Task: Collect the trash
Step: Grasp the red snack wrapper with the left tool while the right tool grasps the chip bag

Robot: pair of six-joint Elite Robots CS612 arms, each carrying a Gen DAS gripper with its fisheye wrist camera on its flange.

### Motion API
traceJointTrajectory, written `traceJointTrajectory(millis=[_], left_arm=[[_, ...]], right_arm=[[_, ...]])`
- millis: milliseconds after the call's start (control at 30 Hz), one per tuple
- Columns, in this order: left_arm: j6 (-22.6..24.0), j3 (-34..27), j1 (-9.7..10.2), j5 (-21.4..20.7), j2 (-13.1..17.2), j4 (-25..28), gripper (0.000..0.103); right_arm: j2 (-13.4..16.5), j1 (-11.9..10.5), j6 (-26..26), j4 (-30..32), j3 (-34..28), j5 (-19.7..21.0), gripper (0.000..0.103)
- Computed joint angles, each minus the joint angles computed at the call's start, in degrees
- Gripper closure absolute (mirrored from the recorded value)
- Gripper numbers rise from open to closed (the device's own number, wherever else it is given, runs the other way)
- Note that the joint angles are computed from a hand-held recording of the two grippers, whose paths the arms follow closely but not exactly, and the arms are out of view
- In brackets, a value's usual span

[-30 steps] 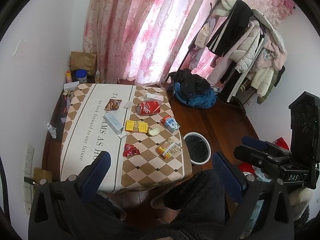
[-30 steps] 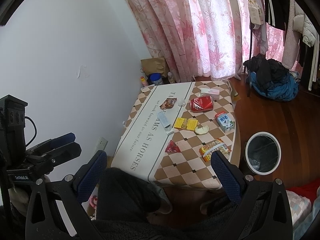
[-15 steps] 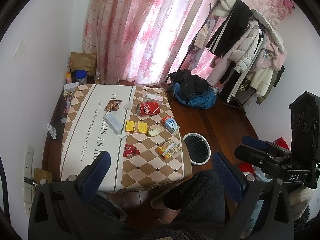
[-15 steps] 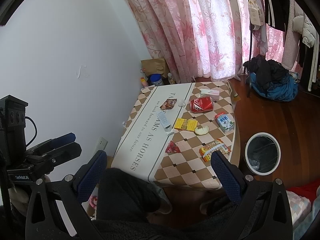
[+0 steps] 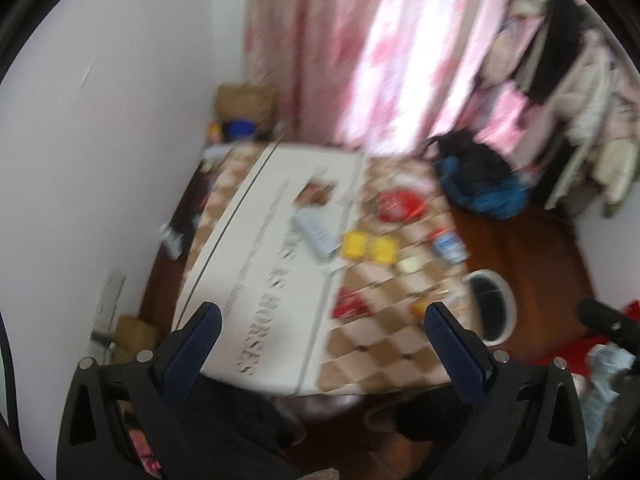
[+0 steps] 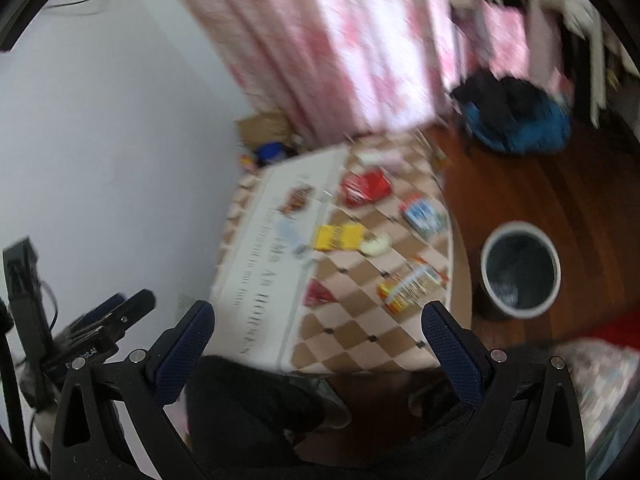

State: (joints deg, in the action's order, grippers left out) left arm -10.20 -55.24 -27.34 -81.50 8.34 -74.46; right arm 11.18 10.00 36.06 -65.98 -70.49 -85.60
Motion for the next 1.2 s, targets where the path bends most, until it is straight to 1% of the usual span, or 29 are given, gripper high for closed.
traceJointTrajectory(millis=[33, 67, 100, 167, 200, 233, 267, 300, 333, 367, 433, 533, 567, 633, 667, 700, 733, 767, 833, 867, 900, 933, 1000, 1033, 1067, 1133, 1200], left_arm=[[-0.12, 1.09, 0.01, 1.87, -0.1, 1.47, 0.0], [-1.29, 2.65, 0.14, 2.65, -0.25, 2.56, 0.0], [-1.94, 3.55, 0.14, 3.37, -0.4, 4.21, 0.0], [-3.03, 6.11, 0.31, 3.7, -0.61, 5.57, 0.0], [-4.41, 7.27, 0.35, 1.49, -0.06, 4.07, 0.0], [-5.01, 9.28, 0.42, 0.0, -0.2, 3.5, 0.0], [-5.07, 11.04, 0.38, 0.16, -0.54, 4.16, 0.0], [-5.59, 13.0, 0.31, -1.19, -0.68, 4.1, 0.0], [-5.89, 15.2, 0.32, -2.97, -0.91, 2.88, 0.0], [-5.75, 17.23, 0.32, -3.35, -1.33, 2.53, 0.0], [-5.6, 21.38, 0.33, -3.97, -2.31, 1.33, 0.0], [-5.42, 28.75, 0.5, -5.05, -4.56, -0.59, 0.0], [-5.4, 30.33, 0.52, -5.23, -4.98, -1.38, 0.0], [-4.78, 32.88, 0.66, -6.04, -5.8, -2.6, 0.0], [-4.21, 34.42, 0.8, -7.08, -6.47, -2.88, 0.0], [-3.82, 34.96, 0.92, -8.04, -6.72, -3.06, 0.0], [-3.5, 35.23, 0.98, -8.62, -6.88, -3.06, 0.0], [-2.66, 34.56, 1.08, -10.04, -6.73, -2.67, 0.0], [-1.23, 31.09, 1.12, -11.71, -5.33, -1.88, 0.0], [-0.58, 29.4, 1.07, -12.8, -4.66, -1.78, 0.0], [-0.03, 27.99, 0.99, -13.74, -4.14, -1.55, 0.0], [0.44, 27.07, 0.91, -14.43, -3.8, -1.34, 0.0], [1.88, 24.14, 0.44, -15.37, -2.5, -1.31, 0.001], [2.1, 23.29, 0.21, -15.09, -2.03, -1.36, 0.002], [2.38, 22.71, -0.11, -14.52, -1.7, -1.16, 0.004], [1.88, 21.49, -0.45, -14.1, -0.99, -0.49, 0.023], [1.19, 20.46, -1.02, -13.17, -0.28, -0.84, 0.03]], right_arm=[[0.82, -0.33, 1.84, 0.66, -0.1, 0.02, 0.0], [1.49, -0.8, 3.86, 1.47, 0.33, 0.4, 0.0], [2.27, -1.27, 5.5, 1.99, 0.56, 1.12, 0.0], [4.03, -2.22, 9.74, 3.46, 1.23, 2.58, 0.0], [4.9, -2.61, 11.27, 3.84, 1.55, 3.42, 0.0], [5.62, -2.87, 12.75, 4.43, 1.9, 3.73, 0.0], [6.3, -3.19, 14.55, 4.79, 2.46, 4.52, 0.0], [7.08, -3.53, 16.52, 4.49, 2.95, 5.59, 0.0], [7.65, -3.73, 18.11, 4.22, 3.38, 5.93, 0.0], [7.92, -3.83, 19.6, 3.91, 4.31, 5.84, 0.0], [8.01, -3.82, 21.36, 3.14, 6.77, 4.93, 0.0], [7.5, -3.76, 22.56, 2.23, 10.53, 4.07, 0.0], [7.19, -3.68, 22.89, 2.07, 11.94, 3.68, 0.0], [6.4, -3.59, 23.1, 1.81, 14.82, 3.35, 0.001], [6.07, -3.48, 22.97, 1.82, 15.9, 2.93, 0.004], [5.52, -3.32, 22.51, 1.94, 17.27, 2.27, 0.01], [4.72, -3.12, 21.53, 2.04, 19.16, 1.52, 0.012], [4.03, -2.8, 20.25, 2.31, 20.51, 0.22, 0.014], [2.86, -2.01, 16.72, 2.98, 22.68, -3.15, 0.025], [2.56, -1.65, 14.89, 3.25, 23.2, -4.79, 0.033], [2.51, -1.38, 13.28, 3.61, 23.21, -5.95, 0.039], [2.8, -1.18, 11.98, 3.73, 22.63, -6.83, 0.042], [3.93, -0.96, 9.66, 4.01, 20.36, -7.82, 0.052], [4.36, -0.9, 9.06, 4.18, 19.48, -7.99, 0.053], [4.89, -0.9, 8.3, 4.6, 18.39, -7.98, 0.054], [5.86, -0.88, 6.67, 4.38, 16.66, -7.94, 0.059], [6.79, -1.0, 5.73, 4.3, 14.86, -7.64, 0.065]])
